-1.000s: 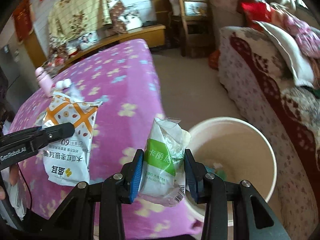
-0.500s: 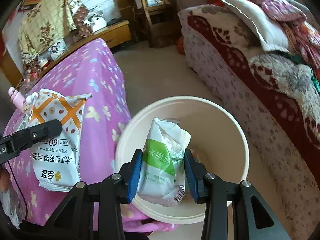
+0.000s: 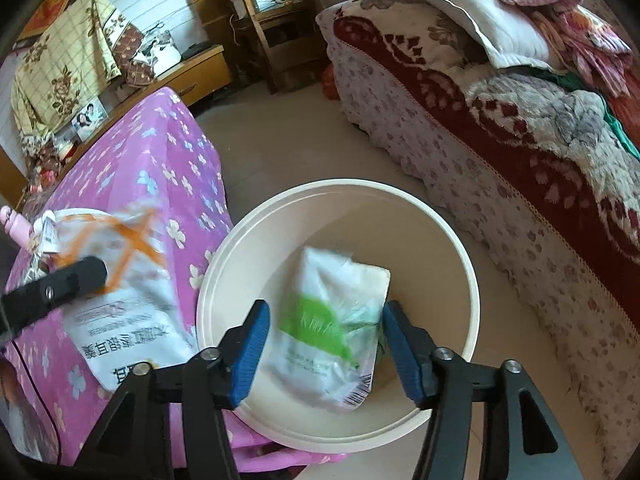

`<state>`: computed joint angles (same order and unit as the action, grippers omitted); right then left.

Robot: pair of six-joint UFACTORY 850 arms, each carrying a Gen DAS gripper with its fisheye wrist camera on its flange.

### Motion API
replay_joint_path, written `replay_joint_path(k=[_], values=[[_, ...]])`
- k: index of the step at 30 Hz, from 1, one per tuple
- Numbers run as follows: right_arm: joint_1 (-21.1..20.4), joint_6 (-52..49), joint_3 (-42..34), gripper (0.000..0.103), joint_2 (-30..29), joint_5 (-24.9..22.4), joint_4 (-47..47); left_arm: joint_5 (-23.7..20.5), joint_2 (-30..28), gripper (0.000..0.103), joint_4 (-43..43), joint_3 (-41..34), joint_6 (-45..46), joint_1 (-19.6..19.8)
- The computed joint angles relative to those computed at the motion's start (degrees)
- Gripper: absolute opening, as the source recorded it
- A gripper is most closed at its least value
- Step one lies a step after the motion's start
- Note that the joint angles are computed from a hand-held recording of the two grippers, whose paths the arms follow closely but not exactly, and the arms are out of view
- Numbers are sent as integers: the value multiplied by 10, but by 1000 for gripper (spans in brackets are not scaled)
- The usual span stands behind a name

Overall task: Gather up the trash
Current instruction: 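Carry both wrappers over the white bucket and open both grippers, then move both tools back over the table toward the boxes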

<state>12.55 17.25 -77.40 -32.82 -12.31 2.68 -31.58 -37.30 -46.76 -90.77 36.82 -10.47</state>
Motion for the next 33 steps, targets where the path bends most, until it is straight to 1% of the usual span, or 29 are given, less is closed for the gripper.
replay_joint_path(k=[1, 4, 14, 21, 23, 27, 33], values=[[0, -1, 1, 63, 1, 2, 4, -3, 0, 48, -5, 1, 4, 1], [-1, 8, 2, 63, 2, 5, -2, -1, 4, 48, 6, 5, -2, 0], [10, -8, 1, 63, 0, -2, 9, 38, 28, 48, 47, 38, -35, 11], [33, -7, -12, 65, 0, -6, -7, 76, 57, 48, 67, 74, -39, 25], [40, -9, -18, 67, -1, -7, -9, 84, 65, 48, 69, 84, -40, 33], [58, -30, -36, 67, -8, -13, 6, 98, 77, 48, 86, 99, -58, 51], [90, -72, -75, 67, -25, -26, 35, 112, 97, 48, 111, 127, -78, 93]])
